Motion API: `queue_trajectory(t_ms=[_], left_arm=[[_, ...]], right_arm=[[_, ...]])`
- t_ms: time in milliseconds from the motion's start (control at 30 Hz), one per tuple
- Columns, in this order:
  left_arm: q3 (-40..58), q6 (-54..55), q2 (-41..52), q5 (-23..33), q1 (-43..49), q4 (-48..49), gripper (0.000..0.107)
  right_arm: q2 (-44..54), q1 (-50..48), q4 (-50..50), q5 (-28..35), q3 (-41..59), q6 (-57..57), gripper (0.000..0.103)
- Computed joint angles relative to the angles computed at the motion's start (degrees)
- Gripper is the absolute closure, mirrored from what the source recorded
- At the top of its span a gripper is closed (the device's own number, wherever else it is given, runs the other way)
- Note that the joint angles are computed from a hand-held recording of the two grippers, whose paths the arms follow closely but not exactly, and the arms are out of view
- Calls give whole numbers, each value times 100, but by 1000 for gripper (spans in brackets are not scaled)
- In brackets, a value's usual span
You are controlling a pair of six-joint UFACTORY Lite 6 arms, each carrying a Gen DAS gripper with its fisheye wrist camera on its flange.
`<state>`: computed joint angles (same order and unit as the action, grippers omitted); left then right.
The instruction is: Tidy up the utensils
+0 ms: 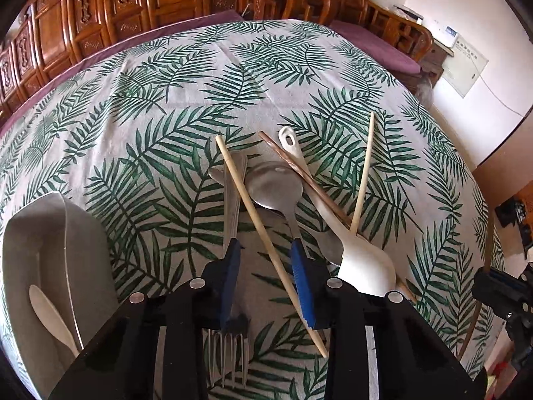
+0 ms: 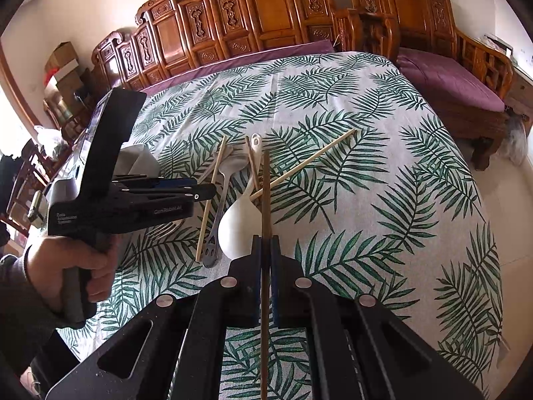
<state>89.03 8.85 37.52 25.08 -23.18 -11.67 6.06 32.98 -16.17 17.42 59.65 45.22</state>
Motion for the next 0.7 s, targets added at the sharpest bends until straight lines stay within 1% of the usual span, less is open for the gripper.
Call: queue_trajectory(t_ms=[100, 167, 233, 267, 333, 533, 700], left_arm=[[132, -150, 129, 57, -46, 130, 83], [196, -342, 218, 96, -81, 321, 90], [127, -566, 179, 16, -119, 540, 93], [113, -640, 169, 9, -126, 601, 99], [78, -762, 135, 1, -126, 704, 102], [-477, -614, -439, -174, -70, 629, 103], [-1080, -398, -1199, -278, -55, 548, 103]], right_arm=[[5, -27, 39, 5, 0, -37, 97], [-3, -36, 47, 3, -9, -38, 97], [-5, -40, 40, 10, -5, -34, 97], [-25, -53, 70, 0, -20, -67, 97], [-36, -61, 72, 3, -18, -82, 97], [-106, -47, 22, 38, 13, -54, 97], [-200, 19, -102, 131, 83, 68, 97]])
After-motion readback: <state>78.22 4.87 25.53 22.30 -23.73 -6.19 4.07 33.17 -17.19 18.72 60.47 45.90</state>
